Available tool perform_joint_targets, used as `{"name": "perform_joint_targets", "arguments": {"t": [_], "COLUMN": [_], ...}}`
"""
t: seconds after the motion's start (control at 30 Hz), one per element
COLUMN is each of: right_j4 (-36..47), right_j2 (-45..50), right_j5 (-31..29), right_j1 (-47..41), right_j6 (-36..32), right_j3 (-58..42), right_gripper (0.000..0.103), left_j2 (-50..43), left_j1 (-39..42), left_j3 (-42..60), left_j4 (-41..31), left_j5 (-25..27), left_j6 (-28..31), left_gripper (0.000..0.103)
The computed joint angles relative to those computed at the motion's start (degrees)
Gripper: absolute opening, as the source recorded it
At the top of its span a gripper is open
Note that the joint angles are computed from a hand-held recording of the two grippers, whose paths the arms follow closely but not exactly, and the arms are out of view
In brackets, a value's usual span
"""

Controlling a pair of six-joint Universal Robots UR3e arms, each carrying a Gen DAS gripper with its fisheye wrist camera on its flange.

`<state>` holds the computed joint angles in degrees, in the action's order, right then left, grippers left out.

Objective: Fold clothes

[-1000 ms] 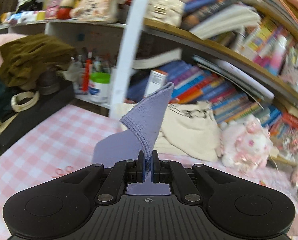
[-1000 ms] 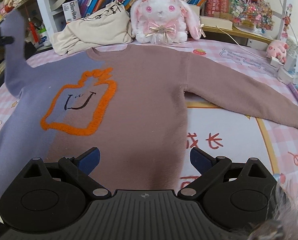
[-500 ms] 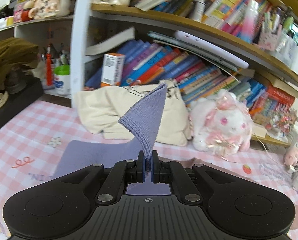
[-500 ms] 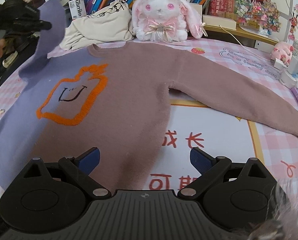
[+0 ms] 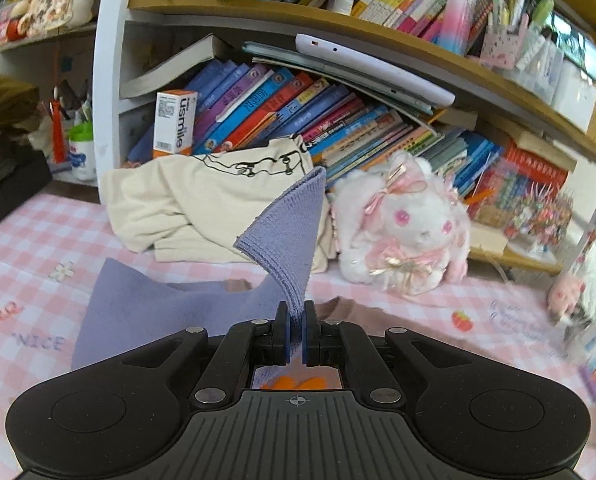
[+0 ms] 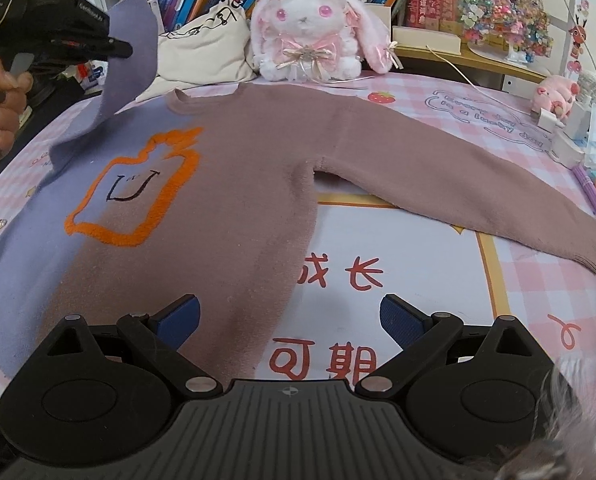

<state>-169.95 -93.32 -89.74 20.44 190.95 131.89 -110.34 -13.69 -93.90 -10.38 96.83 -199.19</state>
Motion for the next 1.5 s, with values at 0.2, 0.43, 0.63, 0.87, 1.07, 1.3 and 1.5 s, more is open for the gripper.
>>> {"name": "perform_joint_targets", "arguments": {"t": [0.2,0.43,0.63,0.87,1.07,1.3,1.5], "right_j4": [0.28,1.44,2.41,2.74,1.60,0.14,2.88], "right_j2": [-0.82,-2.55,-4.07,-4.53,-2.62,0.75,3.75], "right_j5": [0.53,0.41,0.06,0.12,2.30,2.86,0.12], "right_j1": [-0.68,-1.27,-2.12,-2.15,-1.85,-0.07,3.51], "right_j6": [-0.66,-1.74,-1.86,-1.67,-1.81,1.11,6.08], "right_j3": [0.80,1.90,2.93,3.05,2.47,0.31,-3.97], "right_gripper": [0.097,0.097,0.097,0.097,0.096,0.095,0.092], "left_j2": [-3.15,-6.57,-10.25,-4.62,7.66,26.38,38.62], "left_j1": [-1.97,-3.39,-4.86,-4.45,-4.98,-0.91,7.66], "left_j3": [3.29,6.03,9.84,1.66,-17.20,-37.59,-48.33], "left_j4": [-0.81,-2.66,-6.27,-1.49,4.83,3.21,0.78], "left_j5": [0.77,1.23,2.13,-8.00,-3.19,6.26,10.47], "left_j6": [-0.29,-0.28,1.44,7.63,15.32,15.68,16.98], "left_gripper": [0.004,0.004,0.006,0.071,0.072,0.072,0.074]}}
